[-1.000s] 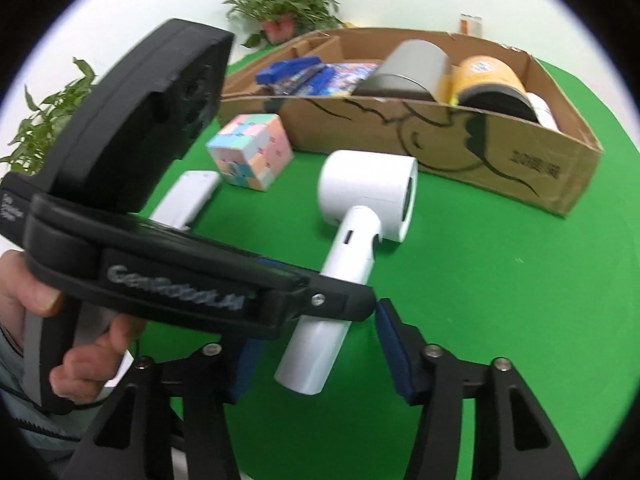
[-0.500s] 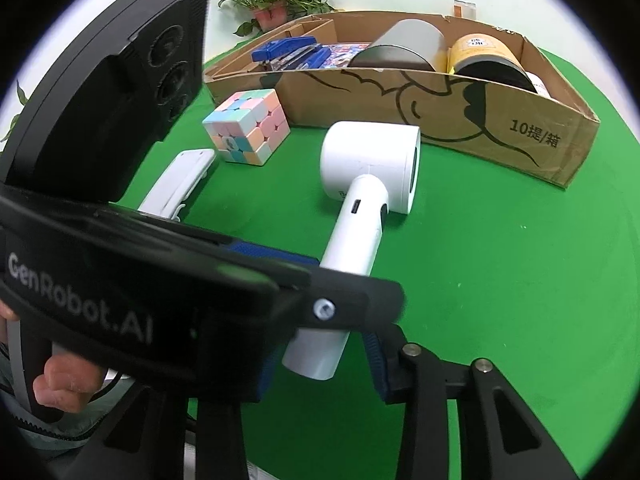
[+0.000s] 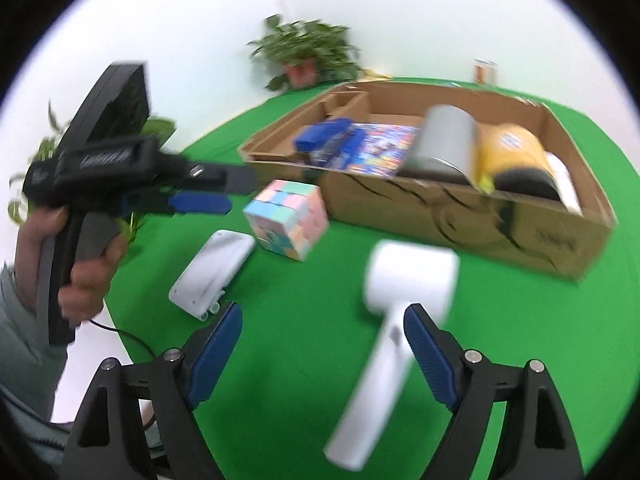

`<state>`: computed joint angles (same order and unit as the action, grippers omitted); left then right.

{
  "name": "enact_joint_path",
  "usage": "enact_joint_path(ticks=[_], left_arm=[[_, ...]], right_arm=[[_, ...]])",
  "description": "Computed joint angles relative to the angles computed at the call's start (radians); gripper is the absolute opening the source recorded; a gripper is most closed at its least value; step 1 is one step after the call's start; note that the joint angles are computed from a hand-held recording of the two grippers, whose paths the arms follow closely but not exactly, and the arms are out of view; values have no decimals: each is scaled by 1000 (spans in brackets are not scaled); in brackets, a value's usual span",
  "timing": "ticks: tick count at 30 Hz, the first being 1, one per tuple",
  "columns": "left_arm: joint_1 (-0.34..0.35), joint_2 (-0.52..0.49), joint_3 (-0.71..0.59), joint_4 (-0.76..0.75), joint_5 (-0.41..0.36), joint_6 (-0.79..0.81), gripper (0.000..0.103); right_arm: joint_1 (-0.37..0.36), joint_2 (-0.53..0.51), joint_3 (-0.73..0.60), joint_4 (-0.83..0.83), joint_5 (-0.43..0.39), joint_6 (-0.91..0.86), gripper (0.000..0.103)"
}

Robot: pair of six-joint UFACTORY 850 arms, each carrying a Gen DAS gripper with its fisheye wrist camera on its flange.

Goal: Organize rigid objects
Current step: 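Move the right gripper to the pastel Rubik's cube and grasp it, then carry the Rubik's cube into the box and release it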

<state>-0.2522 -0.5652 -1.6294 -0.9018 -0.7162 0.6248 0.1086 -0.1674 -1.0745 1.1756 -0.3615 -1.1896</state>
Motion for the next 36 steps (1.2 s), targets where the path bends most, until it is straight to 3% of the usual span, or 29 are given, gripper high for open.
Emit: enact_joint_path(ticks=[5, 9, 14, 15, 18, 24, 36], left_arm=[[36, -126, -168, 63, -105, -88, 80], [65, -178, -222, 76, -178, -154, 64], [69, -205, -241, 64, -234, -161, 61], [69, -209, -243, 57, -245, -162, 61], [66, -200, -227, 55, -234, -164, 62], [56, -176, -195, 65, -211, -169, 62], [11, -34, -102, 79, -88, -149, 62]], right_arm=[[43, -106, -149, -82, -35, 7, 83], [48, -227, -291, -254, -118, 176, 80], [65, -311, -388, -398, -167, 317, 56], [68, -325, -404, -432, -175, 351, 55], [73, -341, -417, -486, -186, 425, 55], [98, -327, -389, -587, -131, 518, 55], [103, -216, -313, -487, -43, 403, 53]])
